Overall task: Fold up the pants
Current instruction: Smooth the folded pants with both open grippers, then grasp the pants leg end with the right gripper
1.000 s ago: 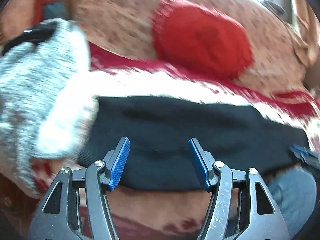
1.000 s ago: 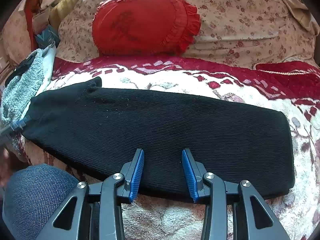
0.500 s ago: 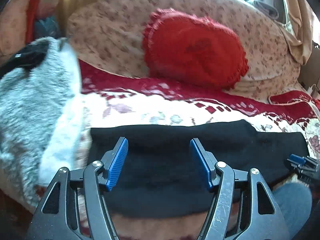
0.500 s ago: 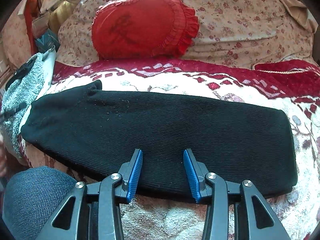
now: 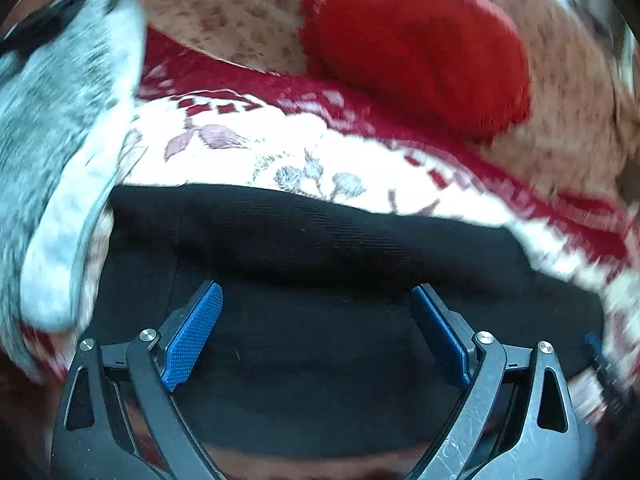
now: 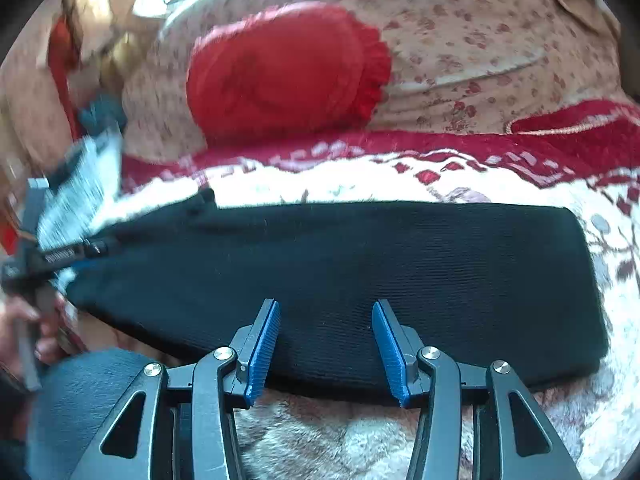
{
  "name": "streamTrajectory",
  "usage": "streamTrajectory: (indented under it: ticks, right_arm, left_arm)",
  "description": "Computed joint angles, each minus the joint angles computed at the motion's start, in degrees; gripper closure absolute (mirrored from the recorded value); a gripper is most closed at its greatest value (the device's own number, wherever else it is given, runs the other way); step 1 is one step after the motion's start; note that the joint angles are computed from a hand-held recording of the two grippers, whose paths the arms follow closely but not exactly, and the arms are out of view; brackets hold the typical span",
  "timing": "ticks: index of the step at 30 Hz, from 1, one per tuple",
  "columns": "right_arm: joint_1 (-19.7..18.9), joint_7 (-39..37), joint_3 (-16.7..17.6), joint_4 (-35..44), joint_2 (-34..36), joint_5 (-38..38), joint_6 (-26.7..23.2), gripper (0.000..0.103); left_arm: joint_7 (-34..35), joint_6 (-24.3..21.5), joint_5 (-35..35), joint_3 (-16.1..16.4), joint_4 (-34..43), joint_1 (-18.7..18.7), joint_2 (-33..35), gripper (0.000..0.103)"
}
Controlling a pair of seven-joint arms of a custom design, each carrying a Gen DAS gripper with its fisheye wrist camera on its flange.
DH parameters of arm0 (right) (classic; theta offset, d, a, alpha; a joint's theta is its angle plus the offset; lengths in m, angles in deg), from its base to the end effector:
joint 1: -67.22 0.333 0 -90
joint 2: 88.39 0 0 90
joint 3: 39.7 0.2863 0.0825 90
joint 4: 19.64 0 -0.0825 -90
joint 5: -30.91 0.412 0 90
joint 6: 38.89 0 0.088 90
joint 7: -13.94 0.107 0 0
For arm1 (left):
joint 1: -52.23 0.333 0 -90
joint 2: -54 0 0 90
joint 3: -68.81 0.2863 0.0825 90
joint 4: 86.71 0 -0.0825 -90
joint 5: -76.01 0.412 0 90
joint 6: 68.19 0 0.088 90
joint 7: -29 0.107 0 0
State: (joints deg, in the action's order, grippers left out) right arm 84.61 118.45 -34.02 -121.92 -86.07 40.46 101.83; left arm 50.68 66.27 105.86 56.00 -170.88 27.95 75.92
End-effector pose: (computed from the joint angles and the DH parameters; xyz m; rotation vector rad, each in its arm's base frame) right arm 0.5962 0.2528 0.5573 -1.8187 1.7243 -0.1899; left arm 0.6008 -0.4145 0.4876 -2.2070 1.6098 -0.7671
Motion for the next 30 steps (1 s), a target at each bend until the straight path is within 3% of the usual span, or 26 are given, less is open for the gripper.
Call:
streamTrajectory:
  ticks: [2,4,6,8,10,12,16,21,24,26,30]
  right_arm:
    - [-0.7,5.0,-0.9,-5.7,-4.6,0.3,6.6,0.057]
    - [-1.9,13.6,-2.1,-10.9,-9.2,-2.8,10.6,0.057]
    - [-4.0,25.2,-3.1,-16.9,-14.7,-7.0,12.0,0.057]
    - [-4.2,31.7,-5.7,-22.8,-20.0,-4.7,13.2,0.057]
    - [-1.3,30.9,-9.9,-25.7,-22.5,1.8,12.2,0.057]
    - [2.5,26.7,-13.7,-27.2,-23.7,9.2,11.9,0.057]
    - [5.2,22.4,-15.8,-27.0,-22.6,17.4,12.2,0.057]
    - [5.1,20.1,-16.0,-25.5,-19.0,26.1,11.5,0.057]
    - [3.4,20.5,-13.9,-26.2,-18.3,27.2,16.0,0.057]
    - [3.9,19.1,-14.3,-26.9,-18.2,30.6,18.5,0.057]
    - [2.3,22.0,-12.5,-27.7,-18.9,26.3,19.9,0.063]
  left_arm:
    - [-5.1,3.8,2.0,-1.0,-3.4,-0.1,-2.8,0.008]
    - [-7.3,4.7,3.9,-0.3,-2.6,-2.7,-2.9,0.008]
    - [-8.9,5.6,5.9,-0.7,-1.5,-4.3,-2.4,0.008]
    - [-7.8,6.6,4.9,-2.0,0.3,-5.1,-0.6,0.008]
    - [-1.8,5.1,3.2,-3.0,4.6,-5.8,2.7,0.008]
    - [-0.7,2.1,3.2,-2.0,7.3,-7.2,3.9,0.008]
    - [-2.2,1.6,-0.1,-1.7,6.3,-6.7,3.6,0.008]
    - [-2.7,2.9,-4.1,-2.4,3.7,-5.0,2.6,0.008]
    - [-1.6,2.7,-4.6,-2.5,4.3,-5.0,2.9,0.008]
    - [-1.4,2.8,-4.8,-2.4,4.3,-5.0,3.0,0.008]
    - [-0.9,2.7,-5.6,-2.5,4.4,-4.8,3.1,0.008]
